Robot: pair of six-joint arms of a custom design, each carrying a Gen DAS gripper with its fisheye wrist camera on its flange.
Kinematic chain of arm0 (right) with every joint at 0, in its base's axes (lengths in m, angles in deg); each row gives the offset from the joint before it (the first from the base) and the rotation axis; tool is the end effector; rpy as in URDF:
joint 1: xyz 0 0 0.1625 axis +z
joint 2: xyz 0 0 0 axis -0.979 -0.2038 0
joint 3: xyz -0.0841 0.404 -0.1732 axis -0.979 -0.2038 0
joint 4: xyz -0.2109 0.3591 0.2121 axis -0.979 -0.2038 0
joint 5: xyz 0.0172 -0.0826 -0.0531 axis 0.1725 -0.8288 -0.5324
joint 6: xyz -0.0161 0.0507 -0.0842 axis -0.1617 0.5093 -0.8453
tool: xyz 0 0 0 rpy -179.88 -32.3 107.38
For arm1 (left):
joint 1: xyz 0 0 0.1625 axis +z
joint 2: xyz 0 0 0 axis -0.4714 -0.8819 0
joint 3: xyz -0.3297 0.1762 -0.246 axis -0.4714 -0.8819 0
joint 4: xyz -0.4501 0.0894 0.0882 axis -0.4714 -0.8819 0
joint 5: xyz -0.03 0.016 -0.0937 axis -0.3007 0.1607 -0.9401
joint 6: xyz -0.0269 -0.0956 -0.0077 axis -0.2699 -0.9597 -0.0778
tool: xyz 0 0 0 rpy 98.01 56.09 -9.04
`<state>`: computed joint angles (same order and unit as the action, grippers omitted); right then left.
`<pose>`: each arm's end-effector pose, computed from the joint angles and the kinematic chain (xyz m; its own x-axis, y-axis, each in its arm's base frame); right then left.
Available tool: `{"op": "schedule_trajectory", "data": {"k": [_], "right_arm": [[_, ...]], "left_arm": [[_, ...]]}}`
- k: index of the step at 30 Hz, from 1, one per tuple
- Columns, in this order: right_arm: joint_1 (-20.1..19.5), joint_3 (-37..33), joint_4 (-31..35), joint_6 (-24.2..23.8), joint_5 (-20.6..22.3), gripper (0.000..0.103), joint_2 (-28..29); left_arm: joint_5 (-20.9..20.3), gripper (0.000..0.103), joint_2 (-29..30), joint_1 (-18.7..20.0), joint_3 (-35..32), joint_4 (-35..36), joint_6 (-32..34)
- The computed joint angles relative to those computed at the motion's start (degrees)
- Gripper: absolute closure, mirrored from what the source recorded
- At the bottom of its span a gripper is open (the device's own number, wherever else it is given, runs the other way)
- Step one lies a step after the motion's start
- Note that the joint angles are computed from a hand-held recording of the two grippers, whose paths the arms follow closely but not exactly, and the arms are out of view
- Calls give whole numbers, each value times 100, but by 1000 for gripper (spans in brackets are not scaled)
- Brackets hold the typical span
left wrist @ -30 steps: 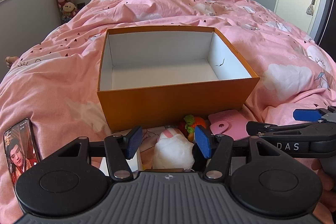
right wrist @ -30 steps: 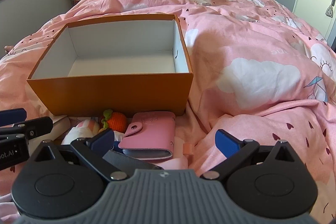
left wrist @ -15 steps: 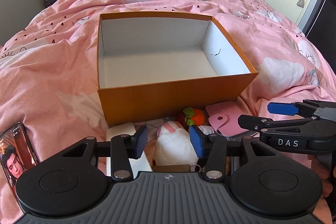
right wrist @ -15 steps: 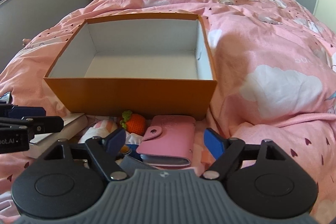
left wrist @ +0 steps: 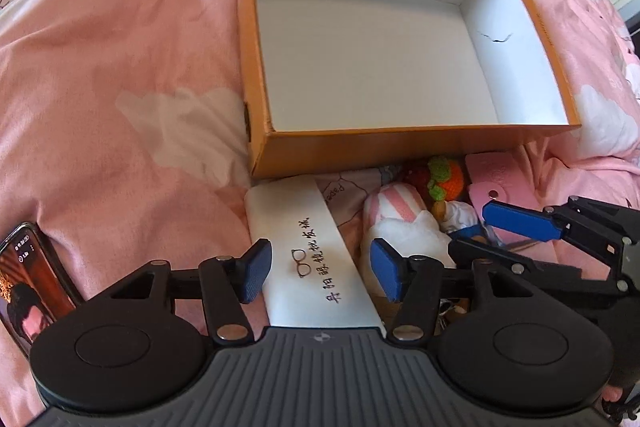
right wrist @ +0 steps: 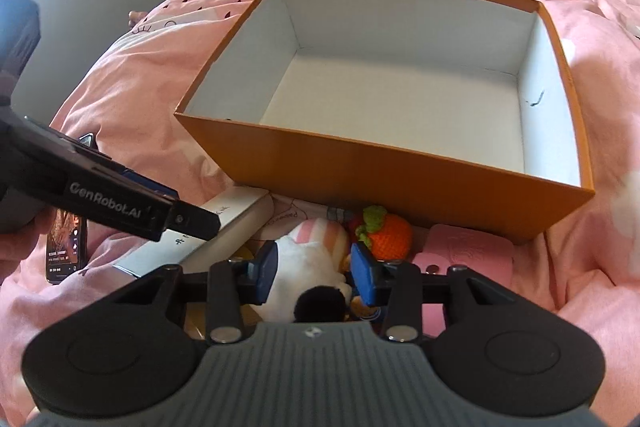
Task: Organize objects
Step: 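Grasp the white glasses case with the left tool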
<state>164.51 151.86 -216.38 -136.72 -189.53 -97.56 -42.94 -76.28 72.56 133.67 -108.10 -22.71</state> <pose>0.0696 -0.6463 0.3281 -0.6535 -0.6837 0.3248 -0.7197 0.6941 0.0129 -0.3713 -0.6286 0.0340 -0.8085 -0.2045 -0.5519 -0.0469 0.9571 -0.2859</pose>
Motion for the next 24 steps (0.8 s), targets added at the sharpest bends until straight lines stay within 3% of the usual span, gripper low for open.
{"op": "schedule_trajectory", "data": {"k": [6,10,15,19,24], "right_arm": [[152,-268,392,-42,-275,68,344],[235,-373,373,-108,-490,68,571],[245,-611,838,76,-684,68,757],[276,-711,1158,-89,-717,68,690],[341,-753,1274,-196,-856,68,652]], "left_arm": [[-431,30,185,225,-366,549,-82],[-573,31,218,299,-391,574,-224],[-736,27,302,364,-543,800,-125],[-959,29,306,434,-561,828,-166],[-874,30,265,356,-526,867,-81]]}}
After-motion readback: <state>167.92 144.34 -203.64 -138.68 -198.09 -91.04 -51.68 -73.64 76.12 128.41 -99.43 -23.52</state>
